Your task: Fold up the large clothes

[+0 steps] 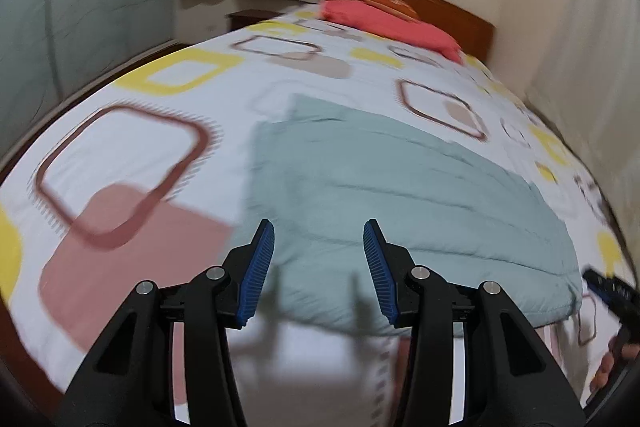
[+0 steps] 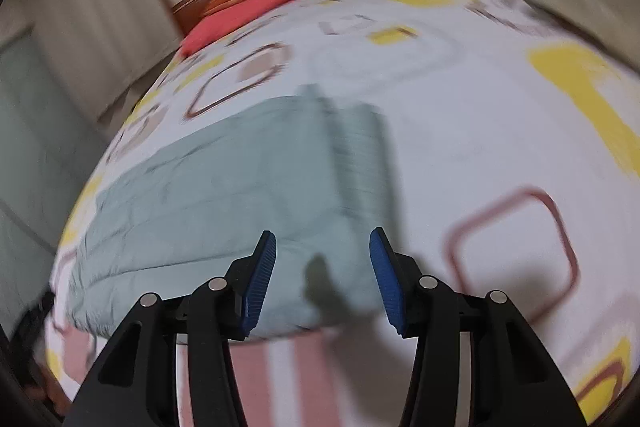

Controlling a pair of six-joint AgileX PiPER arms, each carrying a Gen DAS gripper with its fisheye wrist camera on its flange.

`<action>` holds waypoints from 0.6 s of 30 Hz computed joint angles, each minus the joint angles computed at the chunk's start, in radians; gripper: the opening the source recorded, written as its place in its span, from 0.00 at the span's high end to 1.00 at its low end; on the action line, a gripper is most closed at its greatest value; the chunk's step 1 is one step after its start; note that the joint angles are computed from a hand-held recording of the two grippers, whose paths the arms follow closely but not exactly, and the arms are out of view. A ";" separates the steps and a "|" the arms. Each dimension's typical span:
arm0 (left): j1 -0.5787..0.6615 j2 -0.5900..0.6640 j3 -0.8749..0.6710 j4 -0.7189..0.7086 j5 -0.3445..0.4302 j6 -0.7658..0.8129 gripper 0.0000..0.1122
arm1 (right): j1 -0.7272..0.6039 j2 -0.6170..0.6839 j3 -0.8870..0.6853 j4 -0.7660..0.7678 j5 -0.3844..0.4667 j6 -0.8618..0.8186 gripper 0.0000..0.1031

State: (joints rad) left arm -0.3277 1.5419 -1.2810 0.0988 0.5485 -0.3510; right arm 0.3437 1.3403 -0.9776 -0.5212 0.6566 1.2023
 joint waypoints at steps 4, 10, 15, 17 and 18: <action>-0.101 0.129 -0.163 0.132 0.039 -0.089 0.60 | 0.067 0.169 -0.222 0.015 0.050 -0.109 0.52; -0.198 0.355 -0.442 0.320 0.147 -0.189 0.60 | 0.122 0.441 -0.576 0.029 0.147 -0.244 0.52; -0.208 0.488 -0.579 0.333 0.246 -0.168 0.63 | 0.139 0.594 -0.744 0.041 0.211 -0.298 0.52; -0.209 0.514 -0.579 0.349 0.251 -0.177 0.66 | 0.140 0.628 -0.754 0.045 0.217 -0.301 0.52; -0.211 0.520 -0.573 0.361 0.247 -0.186 0.66 | 0.141 0.638 -0.751 0.042 0.217 -0.302 0.52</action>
